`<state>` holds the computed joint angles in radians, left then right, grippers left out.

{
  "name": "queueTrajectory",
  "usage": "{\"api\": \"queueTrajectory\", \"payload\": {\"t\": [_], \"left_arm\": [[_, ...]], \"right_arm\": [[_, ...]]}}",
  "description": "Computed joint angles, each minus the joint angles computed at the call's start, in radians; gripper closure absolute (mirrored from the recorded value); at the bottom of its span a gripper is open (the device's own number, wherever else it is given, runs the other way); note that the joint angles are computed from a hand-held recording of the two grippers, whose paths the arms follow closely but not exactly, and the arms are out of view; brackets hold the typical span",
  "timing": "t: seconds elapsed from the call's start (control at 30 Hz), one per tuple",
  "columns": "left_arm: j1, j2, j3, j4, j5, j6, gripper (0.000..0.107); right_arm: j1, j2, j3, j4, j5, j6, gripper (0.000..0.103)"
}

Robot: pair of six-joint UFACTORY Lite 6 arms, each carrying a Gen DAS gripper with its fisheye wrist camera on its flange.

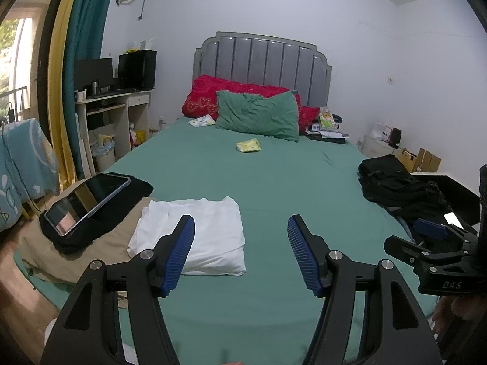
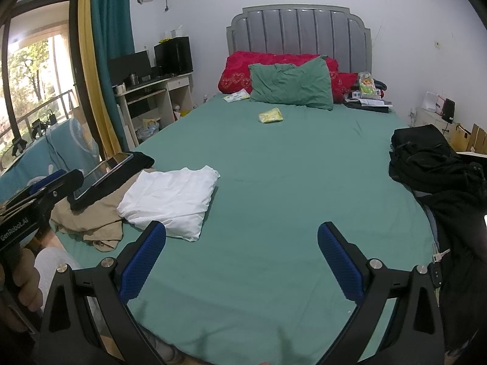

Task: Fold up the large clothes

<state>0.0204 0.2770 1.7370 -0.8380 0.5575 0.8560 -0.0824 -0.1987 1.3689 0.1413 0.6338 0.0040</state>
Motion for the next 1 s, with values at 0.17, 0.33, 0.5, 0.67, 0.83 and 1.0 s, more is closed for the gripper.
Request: {"api": "queueTrajectory", "payload": {"t": [0.17,0.33,0.5,0.67,0.83,1.0], "left_arm": [[-0.001,-0.004,-0.004,0.004,-0.002,-0.009,0.040],[-0.001,0.001,-0.004,0.004,0.004,-0.013,0.040],[-0.006,0.004,-0.005,0.005,0.001,-0.017,0.040],[-0.009,-0.007,-0.021,0.005,-0.006,-0.018,0.040],[-0.008,-0.007,-0.024,-0.004,-0.007,-0.009,0.040],[-0.008,-0.007,-0.024,-0.003,-0.005,-0.009,0.040]], "right_arm": [[-0.009,0.001,-0.001,0.016,0.001,-0.019,0.004],[0.010,-0.007,-0.004,-0.011,0.004,0.018,0.004],[0.040,-0.012,-0.004,-0.053,0.012,0.074,0.004],[0.052,-0.010,-0.001,-0.070,0.012,0.095,0.004],[0.057,-0.013,-0.003,-0.077,0.011,0.105,0.004],[0.053,-0.011,-0.003,-0.076,0.012,0.102,0.004]]}}
